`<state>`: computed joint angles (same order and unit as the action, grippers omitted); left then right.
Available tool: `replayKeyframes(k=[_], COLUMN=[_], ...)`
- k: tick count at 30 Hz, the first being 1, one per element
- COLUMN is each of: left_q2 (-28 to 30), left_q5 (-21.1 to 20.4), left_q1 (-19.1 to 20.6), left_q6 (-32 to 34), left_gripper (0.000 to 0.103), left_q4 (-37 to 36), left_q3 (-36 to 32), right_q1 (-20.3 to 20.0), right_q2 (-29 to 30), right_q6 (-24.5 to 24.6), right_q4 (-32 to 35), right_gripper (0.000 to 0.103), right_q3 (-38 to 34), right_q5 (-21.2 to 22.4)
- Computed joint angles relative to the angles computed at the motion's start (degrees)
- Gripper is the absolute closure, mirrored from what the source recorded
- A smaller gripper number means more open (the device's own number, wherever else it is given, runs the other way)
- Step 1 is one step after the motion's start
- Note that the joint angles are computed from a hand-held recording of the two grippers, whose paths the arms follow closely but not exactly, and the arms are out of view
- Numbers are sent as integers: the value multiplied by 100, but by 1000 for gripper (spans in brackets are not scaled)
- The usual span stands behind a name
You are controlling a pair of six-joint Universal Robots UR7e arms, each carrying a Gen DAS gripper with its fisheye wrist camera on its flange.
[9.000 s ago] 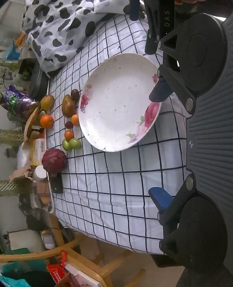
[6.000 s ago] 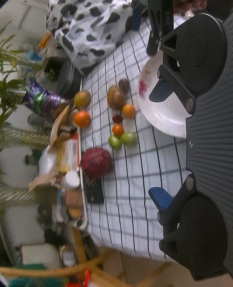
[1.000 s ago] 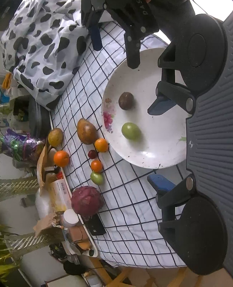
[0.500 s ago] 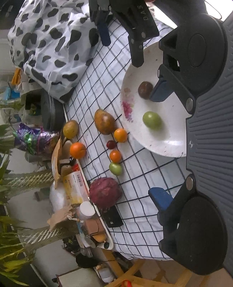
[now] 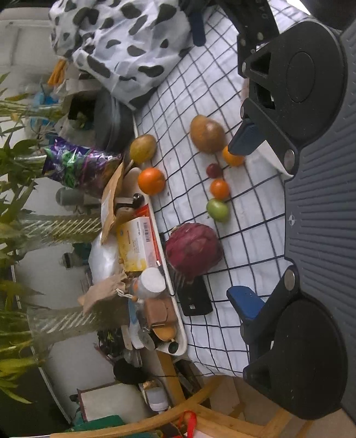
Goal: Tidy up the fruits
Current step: 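Lift both tools off the plate toward the remaining fruits, then grasp the small orange tomato with the left tool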
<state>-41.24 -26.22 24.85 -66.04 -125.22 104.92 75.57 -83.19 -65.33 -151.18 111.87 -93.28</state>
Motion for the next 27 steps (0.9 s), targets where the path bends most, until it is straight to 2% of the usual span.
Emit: replayKeyframes(k=[12, 17, 19, 25, 27], left_q2=[30, 100, 128, 267, 334], left_q5=[-558, -942, -1131, -1702, -1928], left_q1=[338, 540, 627, 890, 972], left_q6=[1457, 2018, 2158, 2747, 3089], left_gripper=[1, 3, 29, 32, 40], left_q4=[-1380, -1930, -1978, -2263, -2534], left_q3=[119, 82, 17, -196, -248], right_q1=[161, 249, 277, 314, 322], right_q2=[456, 648, 728, 943, 1009], right_q6=[-34, -61, -63, 40, 35], right_q4=[-195, -264, -297, -176, -161], right_gripper=[0, 0, 0, 0, 0], right_q3=[-250, -402, -477, -765, -837], right_q5=[-158, -191, -205, -246, -280])
